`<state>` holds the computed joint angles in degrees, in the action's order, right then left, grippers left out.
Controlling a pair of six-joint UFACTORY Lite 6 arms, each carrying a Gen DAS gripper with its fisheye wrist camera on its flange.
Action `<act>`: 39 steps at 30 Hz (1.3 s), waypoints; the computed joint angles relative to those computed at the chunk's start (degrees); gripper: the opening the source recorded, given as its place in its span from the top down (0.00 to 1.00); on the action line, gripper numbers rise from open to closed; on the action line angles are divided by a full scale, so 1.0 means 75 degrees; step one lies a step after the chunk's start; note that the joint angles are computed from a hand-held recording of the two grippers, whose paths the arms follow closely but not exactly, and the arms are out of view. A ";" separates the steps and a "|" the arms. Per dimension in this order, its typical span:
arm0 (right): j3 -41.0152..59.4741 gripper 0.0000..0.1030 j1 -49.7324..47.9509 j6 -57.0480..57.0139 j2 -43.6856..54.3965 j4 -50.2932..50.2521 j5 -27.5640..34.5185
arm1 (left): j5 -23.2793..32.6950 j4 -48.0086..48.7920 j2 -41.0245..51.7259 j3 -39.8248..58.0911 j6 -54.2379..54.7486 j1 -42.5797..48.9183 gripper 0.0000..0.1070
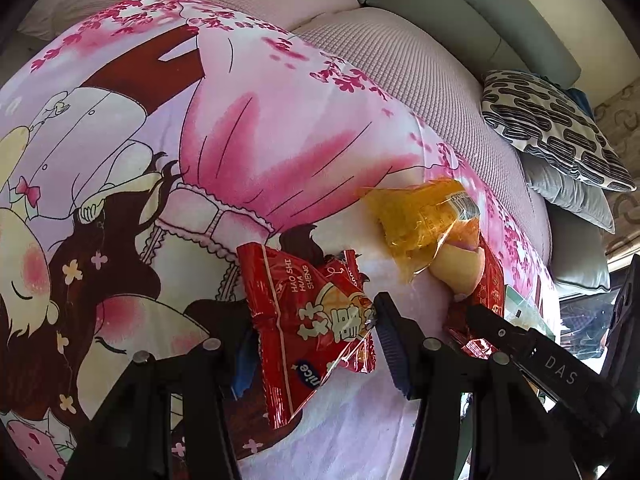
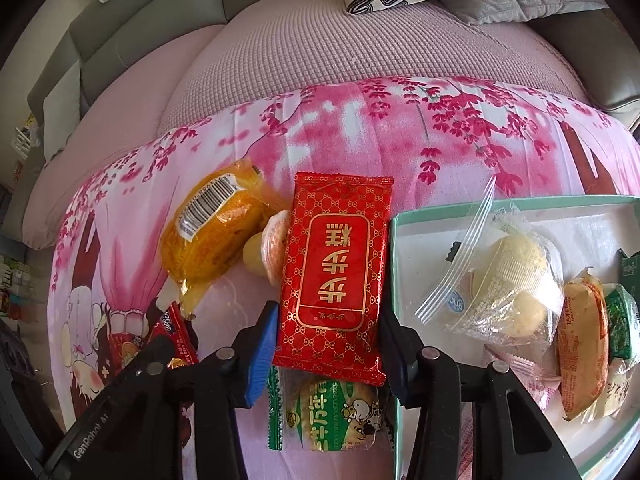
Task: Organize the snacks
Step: 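Grasp the red gold-print packet with the right tool while the left holds the red bag, then carry the red bag and red gold-print packet with both tools over the tray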
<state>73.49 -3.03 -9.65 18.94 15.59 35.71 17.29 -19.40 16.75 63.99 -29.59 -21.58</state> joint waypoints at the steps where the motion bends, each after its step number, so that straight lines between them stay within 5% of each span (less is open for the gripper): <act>1: -0.0183 0.52 -0.0016 -0.0102 -0.0143 0.0086 -0.0028 | -0.0016 -0.0149 -0.0025 -0.0032 0.0135 -0.0006 0.48; 14: -0.3139 0.53 -0.0529 -0.1987 -0.2900 0.1732 -0.0180 | -0.0162 -0.1531 -0.0830 -0.0746 0.1287 -0.0187 0.49; 25: -0.4608 0.53 -0.1935 -0.4296 -0.4450 0.3384 0.0480 | 0.0045 0.1308 -0.1238 -0.0528 -0.1457 -0.0643 0.49; 34: -0.4622 0.53 -0.3098 -0.5429 -0.5081 0.4193 0.1608 | 0.0548 0.3849 -0.1321 0.0095 -0.3859 -0.1469 0.49; 39: -0.4536 0.53 -0.3838 -0.5887 -0.5150 0.4398 0.2098 | 0.0707 0.4223 -0.1082 0.0731 -0.4194 -0.2083 0.49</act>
